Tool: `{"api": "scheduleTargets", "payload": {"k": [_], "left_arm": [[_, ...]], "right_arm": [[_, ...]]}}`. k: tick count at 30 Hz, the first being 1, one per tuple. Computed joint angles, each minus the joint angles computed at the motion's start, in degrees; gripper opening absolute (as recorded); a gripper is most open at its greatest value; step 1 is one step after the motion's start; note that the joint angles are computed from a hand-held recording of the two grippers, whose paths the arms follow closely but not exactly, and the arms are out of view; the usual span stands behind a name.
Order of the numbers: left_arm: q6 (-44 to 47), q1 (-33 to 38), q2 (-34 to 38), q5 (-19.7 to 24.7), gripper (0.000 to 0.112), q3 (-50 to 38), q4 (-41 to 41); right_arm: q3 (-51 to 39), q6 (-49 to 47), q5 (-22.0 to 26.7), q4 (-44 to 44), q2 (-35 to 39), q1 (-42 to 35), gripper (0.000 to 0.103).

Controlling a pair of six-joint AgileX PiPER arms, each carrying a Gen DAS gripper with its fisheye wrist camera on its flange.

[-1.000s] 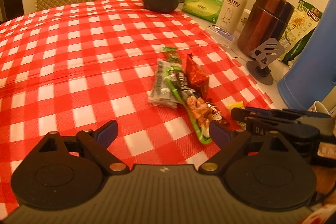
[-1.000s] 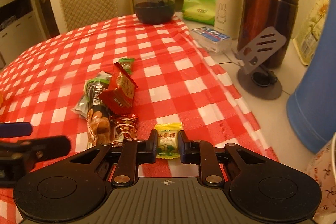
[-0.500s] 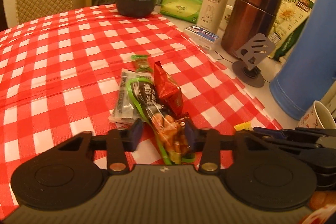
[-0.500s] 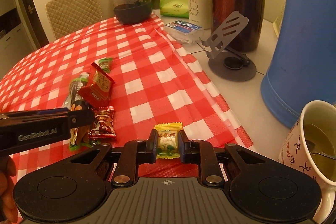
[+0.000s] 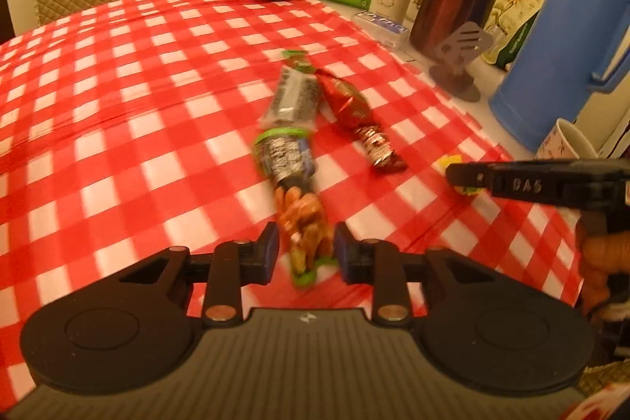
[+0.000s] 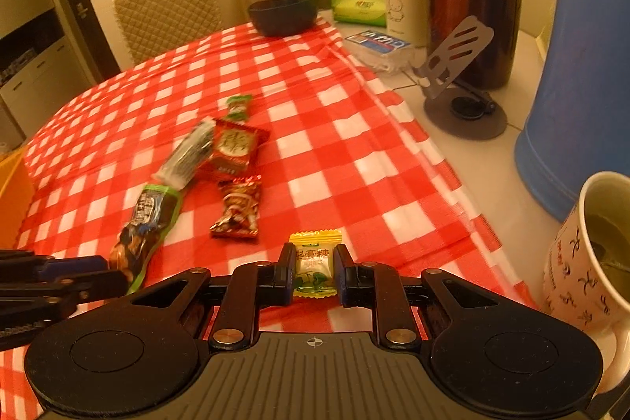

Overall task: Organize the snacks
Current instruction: 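Grasp the yellow-wrapped candy with the right gripper while the left gripper grasps the green-capped nut snack tube, then carry both held snacks over the yellow tray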

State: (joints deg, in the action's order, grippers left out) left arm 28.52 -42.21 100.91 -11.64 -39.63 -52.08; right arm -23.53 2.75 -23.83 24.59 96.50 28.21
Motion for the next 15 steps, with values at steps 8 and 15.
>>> {"api": "scheduleTargets", "payload": {"k": [8, 15], "left_arm": [[1.1, -1.36, 3.22, -4.28, 0.036, -2.36, -3.01], [8.35, -2.27, 8.6, -5.97, 0.035, -7.43, -10.7]], "right_arm": [[0.51, -2.8, 0.23, 4.86, -0.58, 1.97, 0.02], [0.09, -3.9, 0.51, 5.72, 0.01, 1.82, 0.02]]}}
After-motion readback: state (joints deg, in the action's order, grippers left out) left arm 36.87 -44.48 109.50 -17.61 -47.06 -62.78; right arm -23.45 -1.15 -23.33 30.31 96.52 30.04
